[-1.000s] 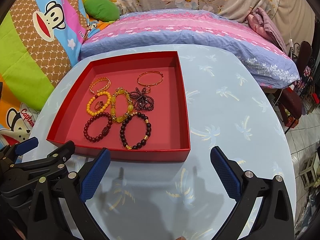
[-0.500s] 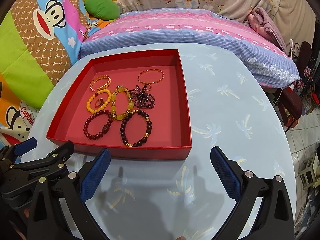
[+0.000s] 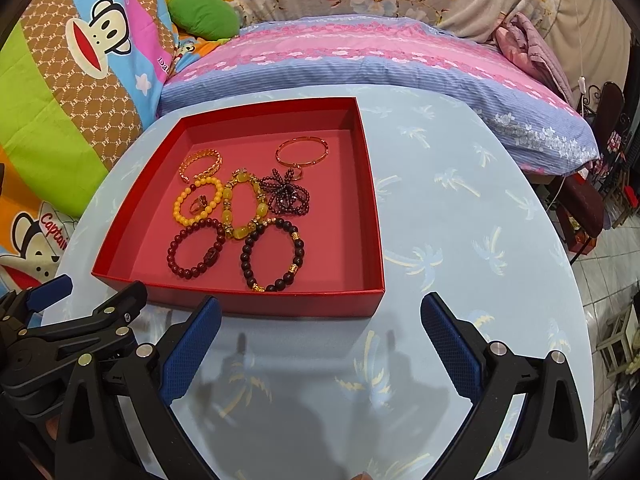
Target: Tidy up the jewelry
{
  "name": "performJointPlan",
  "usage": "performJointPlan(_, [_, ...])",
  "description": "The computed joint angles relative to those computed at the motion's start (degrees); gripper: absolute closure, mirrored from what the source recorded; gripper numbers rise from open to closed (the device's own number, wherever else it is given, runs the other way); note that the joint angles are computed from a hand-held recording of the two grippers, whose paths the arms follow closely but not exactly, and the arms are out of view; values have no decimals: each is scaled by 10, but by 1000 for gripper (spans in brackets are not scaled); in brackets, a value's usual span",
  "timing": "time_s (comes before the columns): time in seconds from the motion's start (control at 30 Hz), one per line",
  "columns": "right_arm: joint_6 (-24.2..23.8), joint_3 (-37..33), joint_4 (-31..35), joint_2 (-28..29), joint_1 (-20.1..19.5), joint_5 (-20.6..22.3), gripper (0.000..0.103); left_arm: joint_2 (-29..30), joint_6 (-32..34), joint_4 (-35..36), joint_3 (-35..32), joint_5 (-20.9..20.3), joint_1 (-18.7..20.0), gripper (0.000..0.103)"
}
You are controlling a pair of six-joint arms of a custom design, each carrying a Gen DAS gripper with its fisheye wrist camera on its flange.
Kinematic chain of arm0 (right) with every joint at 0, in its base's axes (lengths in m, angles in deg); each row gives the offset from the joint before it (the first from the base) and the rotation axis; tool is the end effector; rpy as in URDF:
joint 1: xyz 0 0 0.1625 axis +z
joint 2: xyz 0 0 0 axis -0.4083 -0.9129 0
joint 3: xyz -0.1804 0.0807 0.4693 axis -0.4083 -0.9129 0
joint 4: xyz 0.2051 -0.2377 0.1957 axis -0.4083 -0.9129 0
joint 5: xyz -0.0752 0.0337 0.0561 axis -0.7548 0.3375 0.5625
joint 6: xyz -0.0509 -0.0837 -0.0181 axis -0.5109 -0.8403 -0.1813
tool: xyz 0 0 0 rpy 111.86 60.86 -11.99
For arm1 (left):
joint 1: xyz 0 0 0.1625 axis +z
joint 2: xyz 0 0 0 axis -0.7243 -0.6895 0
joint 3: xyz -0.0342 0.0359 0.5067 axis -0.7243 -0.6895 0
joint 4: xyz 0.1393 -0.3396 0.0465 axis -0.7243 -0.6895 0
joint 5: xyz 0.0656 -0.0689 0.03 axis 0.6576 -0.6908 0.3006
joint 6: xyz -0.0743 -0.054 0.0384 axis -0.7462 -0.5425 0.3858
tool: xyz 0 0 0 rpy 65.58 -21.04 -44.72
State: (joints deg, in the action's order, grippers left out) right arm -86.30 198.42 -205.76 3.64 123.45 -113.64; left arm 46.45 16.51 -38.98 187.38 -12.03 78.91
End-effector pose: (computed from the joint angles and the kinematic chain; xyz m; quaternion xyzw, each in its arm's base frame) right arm 0.1617 -0.5256 0.3282 0.1614 -0.8898 0.2686 0.3317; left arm -0.4069 -0.5129 0.0695 0.0358 0.8639 -0.2806 0.4166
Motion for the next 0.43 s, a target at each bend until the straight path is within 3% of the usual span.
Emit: performJointPlan(0.43, [1,1,-2,-1,0,1,7,0,1,-3,0,3,0,10])
